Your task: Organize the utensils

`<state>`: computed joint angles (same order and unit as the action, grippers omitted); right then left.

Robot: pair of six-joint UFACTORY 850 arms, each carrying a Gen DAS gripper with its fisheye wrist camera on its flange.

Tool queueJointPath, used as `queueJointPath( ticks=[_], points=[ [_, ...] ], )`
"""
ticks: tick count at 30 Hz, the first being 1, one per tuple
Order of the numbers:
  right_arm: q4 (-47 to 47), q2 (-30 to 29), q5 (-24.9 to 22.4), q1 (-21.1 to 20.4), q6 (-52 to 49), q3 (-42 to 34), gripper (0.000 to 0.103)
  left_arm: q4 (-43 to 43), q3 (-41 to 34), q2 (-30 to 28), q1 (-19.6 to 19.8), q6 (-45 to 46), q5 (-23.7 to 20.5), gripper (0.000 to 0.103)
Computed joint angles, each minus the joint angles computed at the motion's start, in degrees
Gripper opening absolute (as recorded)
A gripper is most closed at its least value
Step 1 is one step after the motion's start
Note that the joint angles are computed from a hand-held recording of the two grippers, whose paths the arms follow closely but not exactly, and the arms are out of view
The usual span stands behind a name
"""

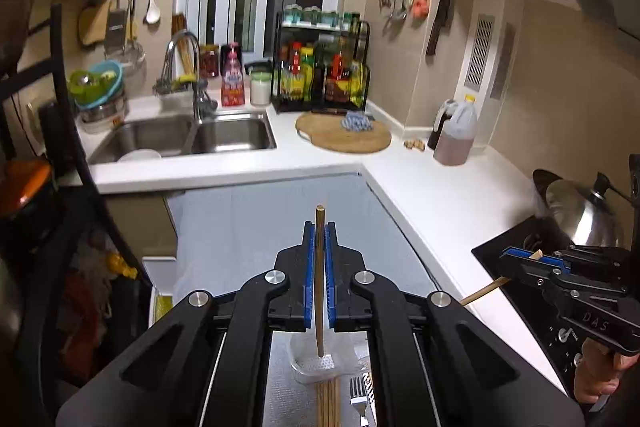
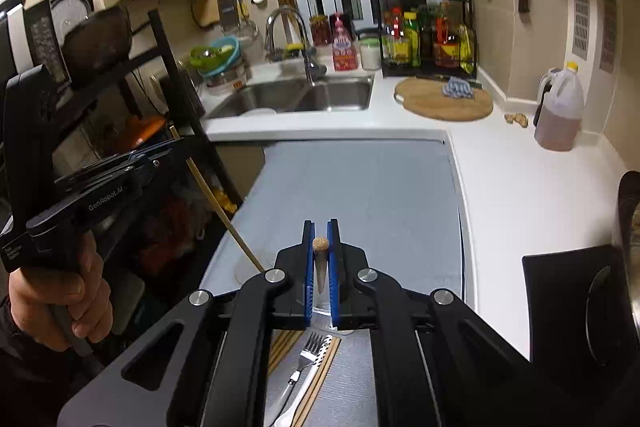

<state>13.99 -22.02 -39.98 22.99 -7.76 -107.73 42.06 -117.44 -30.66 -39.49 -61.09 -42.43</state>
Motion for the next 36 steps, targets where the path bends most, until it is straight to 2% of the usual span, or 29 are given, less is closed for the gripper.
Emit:
queueJointPath(
  ticks=[8,10,11,12,14,15,18,24,32,33,34,35,36],
  points=[
    [-0.72,-3.22,-1.20,-0.08,1.26,0.43,0.007,-7.27,3.84,-0.91,2.26,3.46,3.71,0.005],
    [-1.10,-3.64,-1.28,0.14,1.51,0.37,0.010,-8.44,4.12,-1.08,2.42,4.26,3.93,0.005],
    [-2.03,-4.05,-1.69,0.37,2.22,-0.19,0.017,-9.63,4.04,-1.26,2.58,5.45,4.11,0.005],
    [-3.15,-4.12,-1.85,0.62,3.14,-0.38,0.029,-9.28,4.29,-1.04,2.54,5.07,4.00,0.008],
    [-6.01,-3.33,-0.81,1.16,5.32,0.29,0.044,-7.36,5.26,0.01,2.29,3.15,4.03,0.028],
    [-7.63,-2.81,-0.49,1.44,6.43,0.69,0.045,-5.47,6.48,1.19,2.05,1.43,4.69,0.039],
    [-12.82,-0.57,1.38,2.21,10.04,2.92,0.045,0.34,8.23,3.35,0.79,-2.94,3.45,0.041],
    [-26.22,8.48,9.19,3.93,20.77,12.62,0.045,13.64,16.99,11.09,-2.69,-15.91,2.46,0.041],
    [-53.36,23.15,19.13,6.01,48.84,30.12,0.045,27.52,30.97,20.96,-8.62,-31.43,-0.11,0.041],
    [-57.26,24.78,20.12,6.33,53.02,32.31,0.045,29.07,32.92,22.06,-9.37,-33.50,-0.43,0.040],
    [-61.00,26.37,21.12,6.59,57.44,34.57,0.044,30.53,34.93,23.08,-10.23,-35.55,-0.88,0.034],
    [-62.80,28.27,23.06,6.54,60.62,37.41,0.040,31.60,36.70,23.84,-11.00,-37.20,-1.33,0.031],
    [-62.65,29.34,24.65,6.35,61.53,39.15,0.030,32.45,38.69,24.78,-11.67,-38.80,-1.69,0.026]
  ],
)
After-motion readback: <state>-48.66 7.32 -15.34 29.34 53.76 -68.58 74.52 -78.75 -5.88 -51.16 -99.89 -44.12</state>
